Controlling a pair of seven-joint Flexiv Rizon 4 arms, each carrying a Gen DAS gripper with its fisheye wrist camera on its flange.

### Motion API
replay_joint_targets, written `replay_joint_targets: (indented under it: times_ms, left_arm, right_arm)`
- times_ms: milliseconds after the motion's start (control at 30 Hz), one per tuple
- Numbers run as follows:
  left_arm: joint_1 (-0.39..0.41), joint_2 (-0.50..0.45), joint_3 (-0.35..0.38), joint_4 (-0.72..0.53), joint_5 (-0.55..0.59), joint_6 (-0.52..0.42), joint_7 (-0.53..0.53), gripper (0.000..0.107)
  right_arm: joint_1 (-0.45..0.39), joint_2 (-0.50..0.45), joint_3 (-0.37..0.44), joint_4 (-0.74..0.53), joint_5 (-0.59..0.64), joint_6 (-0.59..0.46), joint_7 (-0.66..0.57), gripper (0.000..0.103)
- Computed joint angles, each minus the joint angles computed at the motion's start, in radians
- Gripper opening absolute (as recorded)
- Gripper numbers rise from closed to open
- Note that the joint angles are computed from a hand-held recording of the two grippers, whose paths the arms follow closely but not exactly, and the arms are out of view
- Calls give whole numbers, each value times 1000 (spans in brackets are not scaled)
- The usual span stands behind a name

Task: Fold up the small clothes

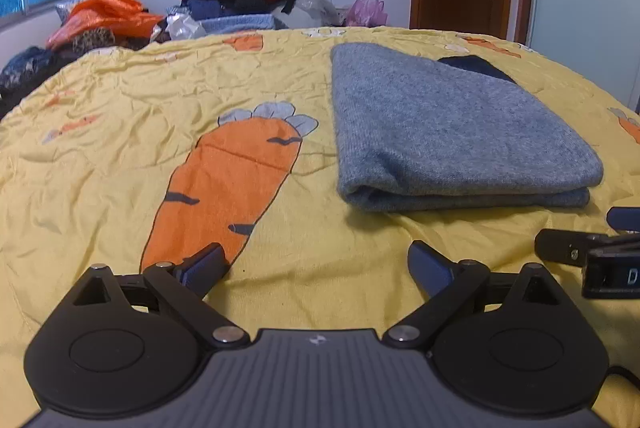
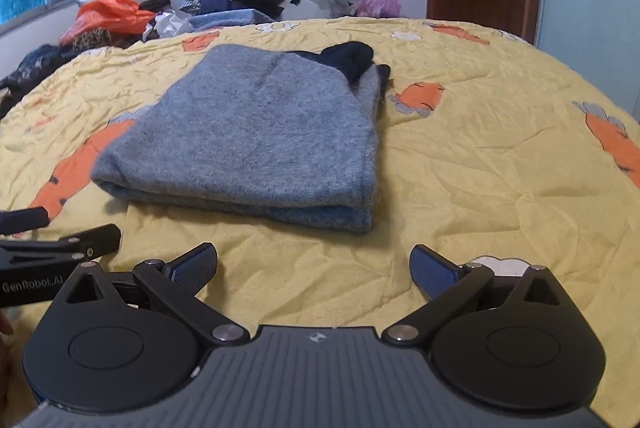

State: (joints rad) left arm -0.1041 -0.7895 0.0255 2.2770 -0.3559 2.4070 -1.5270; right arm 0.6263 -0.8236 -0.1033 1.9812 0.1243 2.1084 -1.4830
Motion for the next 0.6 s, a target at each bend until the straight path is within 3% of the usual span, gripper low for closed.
replay_joint_targets:
  times_ms: [300,600]
  left_arm:
    - [2,0,0,2,-1,-6,-15,103]
    - [3,0,2,4,0,-5,-18,103]
  right_arm:
    - [-61,-6,55,0,-38,37,21,103]
    - [-39,-8,36,2,-26,35,15,103]
